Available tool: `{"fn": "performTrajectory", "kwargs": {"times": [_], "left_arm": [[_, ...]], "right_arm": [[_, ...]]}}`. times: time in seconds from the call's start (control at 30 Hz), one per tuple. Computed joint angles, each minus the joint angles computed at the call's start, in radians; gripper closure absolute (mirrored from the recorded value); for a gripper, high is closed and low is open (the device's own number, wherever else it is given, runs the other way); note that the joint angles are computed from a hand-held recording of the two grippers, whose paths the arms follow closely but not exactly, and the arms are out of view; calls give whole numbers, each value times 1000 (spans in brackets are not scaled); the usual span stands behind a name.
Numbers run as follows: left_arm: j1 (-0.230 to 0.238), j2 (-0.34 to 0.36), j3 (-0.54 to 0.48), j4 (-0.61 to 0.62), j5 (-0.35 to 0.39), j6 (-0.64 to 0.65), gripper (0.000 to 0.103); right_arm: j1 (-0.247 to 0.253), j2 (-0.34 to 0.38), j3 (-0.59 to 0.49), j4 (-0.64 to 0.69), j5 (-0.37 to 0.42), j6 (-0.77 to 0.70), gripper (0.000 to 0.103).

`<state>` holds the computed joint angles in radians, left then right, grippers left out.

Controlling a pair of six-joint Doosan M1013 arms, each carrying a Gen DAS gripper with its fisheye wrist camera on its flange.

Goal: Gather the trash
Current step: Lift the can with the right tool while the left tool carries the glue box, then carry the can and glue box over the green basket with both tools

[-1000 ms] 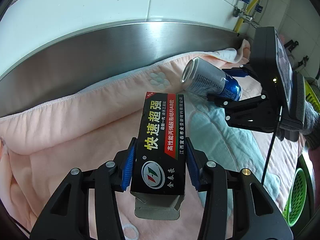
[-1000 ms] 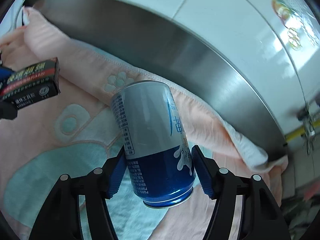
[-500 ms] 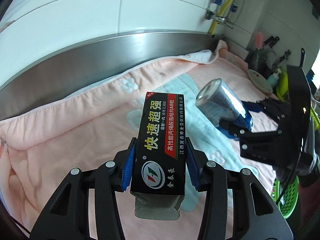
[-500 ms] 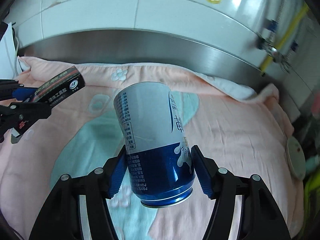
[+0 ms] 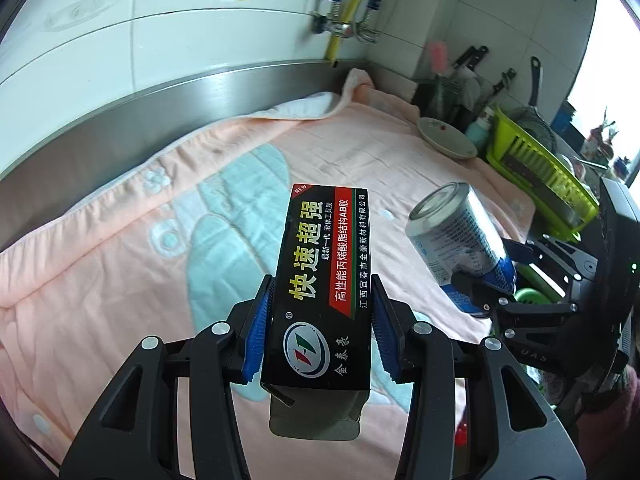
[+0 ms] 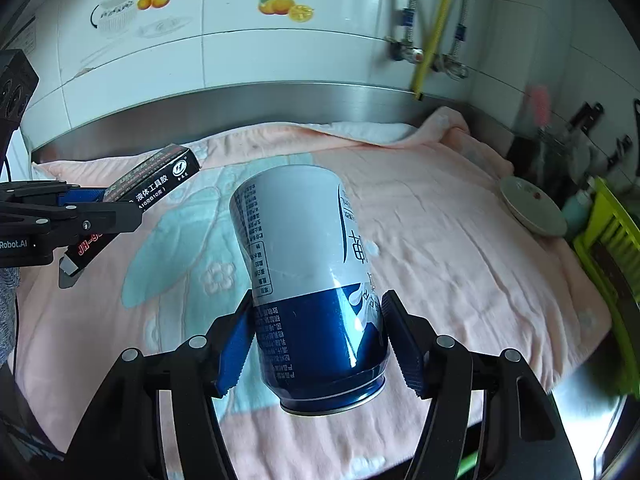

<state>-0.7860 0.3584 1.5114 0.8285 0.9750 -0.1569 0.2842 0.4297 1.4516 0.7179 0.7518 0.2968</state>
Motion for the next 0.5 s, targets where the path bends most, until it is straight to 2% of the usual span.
{"fn": "performTrajectory", "kwargs": {"times": [0.5], "left_arm": [[-35, 77, -104, -37, -65, 106, 57]], "right_arm": [[-107, -83, 130, 89, -73, 5, 42]]}}
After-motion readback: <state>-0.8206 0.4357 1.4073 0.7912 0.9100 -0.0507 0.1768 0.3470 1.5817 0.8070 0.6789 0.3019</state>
